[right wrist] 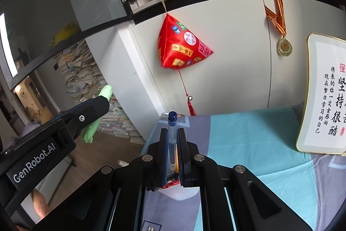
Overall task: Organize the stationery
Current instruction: 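Drop the highlighter into the cup with the left tool while the right drops the blue pen in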
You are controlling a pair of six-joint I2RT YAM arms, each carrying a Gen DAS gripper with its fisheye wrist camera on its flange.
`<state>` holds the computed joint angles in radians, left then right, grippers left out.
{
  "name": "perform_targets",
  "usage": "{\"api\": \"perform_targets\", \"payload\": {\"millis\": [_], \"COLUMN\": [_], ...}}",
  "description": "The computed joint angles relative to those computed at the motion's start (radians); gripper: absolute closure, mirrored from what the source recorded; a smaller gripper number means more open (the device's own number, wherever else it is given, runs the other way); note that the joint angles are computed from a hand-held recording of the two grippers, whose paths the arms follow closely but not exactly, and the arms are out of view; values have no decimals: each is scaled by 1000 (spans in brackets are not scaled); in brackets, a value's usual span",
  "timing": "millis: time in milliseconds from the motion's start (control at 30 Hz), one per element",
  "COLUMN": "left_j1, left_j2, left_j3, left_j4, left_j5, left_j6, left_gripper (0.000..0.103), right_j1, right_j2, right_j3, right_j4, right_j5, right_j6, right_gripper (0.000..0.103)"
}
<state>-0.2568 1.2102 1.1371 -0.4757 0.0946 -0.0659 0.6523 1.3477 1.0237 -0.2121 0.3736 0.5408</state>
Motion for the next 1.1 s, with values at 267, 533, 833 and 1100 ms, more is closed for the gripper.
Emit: {"api": "perform_targets", "payload": {"millis": [267, 533, 833, 1100], "left_j1": [13, -1, 32, 57], "left_j2": [62, 50, 81, 88], "left_j3": [29, 21, 47, 33], "left_j4": [-19, -19, -41, -6], "left_j5": [9, 10, 121, 227], "left_j6": [0, 3, -1, -37], "left_gripper": [91, 92, 92, 88], "right_j1": [8, -23, -32, 69], "right_j2": [111, 129, 18, -2], "right_j3": [33, 16, -47, 20], "right_j4": [-7, 25, 56, -76], "right_j5": [-10, -72, -54, 274], "right_j6": [-1, 21, 77, 38], "right_gripper": [95, 95, 42, 30]}}
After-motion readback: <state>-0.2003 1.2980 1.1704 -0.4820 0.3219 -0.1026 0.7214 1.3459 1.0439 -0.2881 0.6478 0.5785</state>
